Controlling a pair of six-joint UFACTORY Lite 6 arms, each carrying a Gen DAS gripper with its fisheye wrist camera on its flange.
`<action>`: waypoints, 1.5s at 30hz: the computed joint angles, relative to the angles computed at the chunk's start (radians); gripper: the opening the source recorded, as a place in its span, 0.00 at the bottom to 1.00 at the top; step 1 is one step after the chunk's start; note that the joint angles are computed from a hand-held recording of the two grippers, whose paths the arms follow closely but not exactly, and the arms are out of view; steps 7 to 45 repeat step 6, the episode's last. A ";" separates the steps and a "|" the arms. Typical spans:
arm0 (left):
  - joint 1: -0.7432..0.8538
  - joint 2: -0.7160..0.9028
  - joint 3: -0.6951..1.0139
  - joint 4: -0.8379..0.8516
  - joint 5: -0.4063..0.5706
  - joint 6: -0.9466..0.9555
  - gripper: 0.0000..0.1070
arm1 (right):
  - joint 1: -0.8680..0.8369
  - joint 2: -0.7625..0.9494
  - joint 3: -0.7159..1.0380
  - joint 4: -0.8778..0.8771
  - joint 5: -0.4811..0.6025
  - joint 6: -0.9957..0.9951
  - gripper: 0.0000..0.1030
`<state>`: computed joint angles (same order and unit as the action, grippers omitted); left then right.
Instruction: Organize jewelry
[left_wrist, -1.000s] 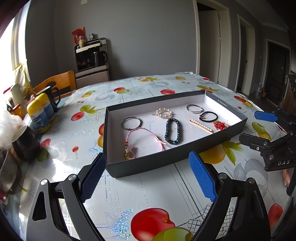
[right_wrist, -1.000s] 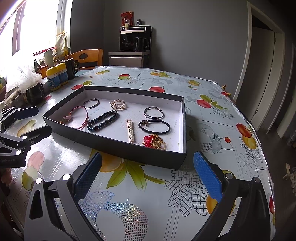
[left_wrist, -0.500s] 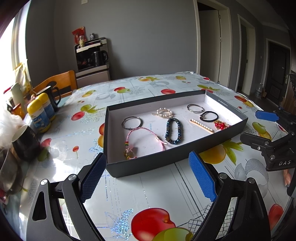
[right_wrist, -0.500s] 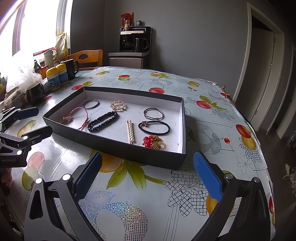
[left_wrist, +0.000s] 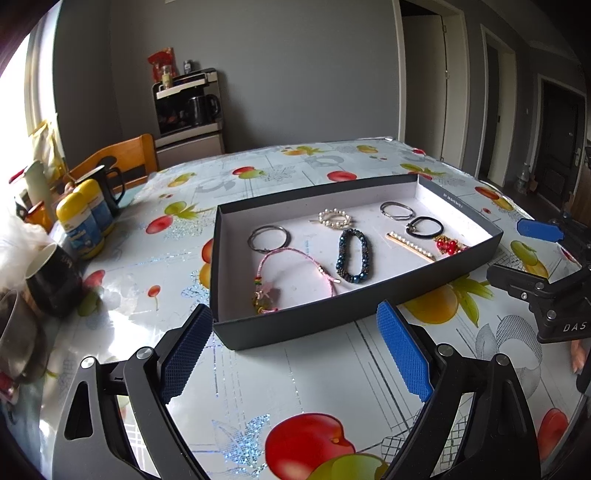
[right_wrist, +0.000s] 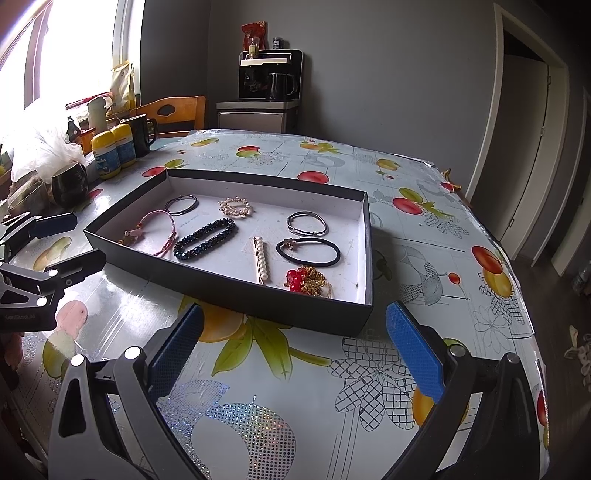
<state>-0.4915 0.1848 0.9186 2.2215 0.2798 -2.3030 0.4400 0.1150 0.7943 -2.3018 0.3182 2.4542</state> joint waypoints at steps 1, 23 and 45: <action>0.000 0.002 0.001 -0.012 0.001 0.011 0.86 | -0.001 0.003 0.002 -0.007 0.002 0.007 0.95; -0.015 0.002 0.001 -0.067 0.024 0.062 0.86 | -0.004 0.004 0.001 -0.023 0.000 0.020 0.95; -0.015 0.002 0.001 -0.067 0.024 0.062 0.86 | -0.004 0.004 0.001 -0.023 0.000 0.020 0.95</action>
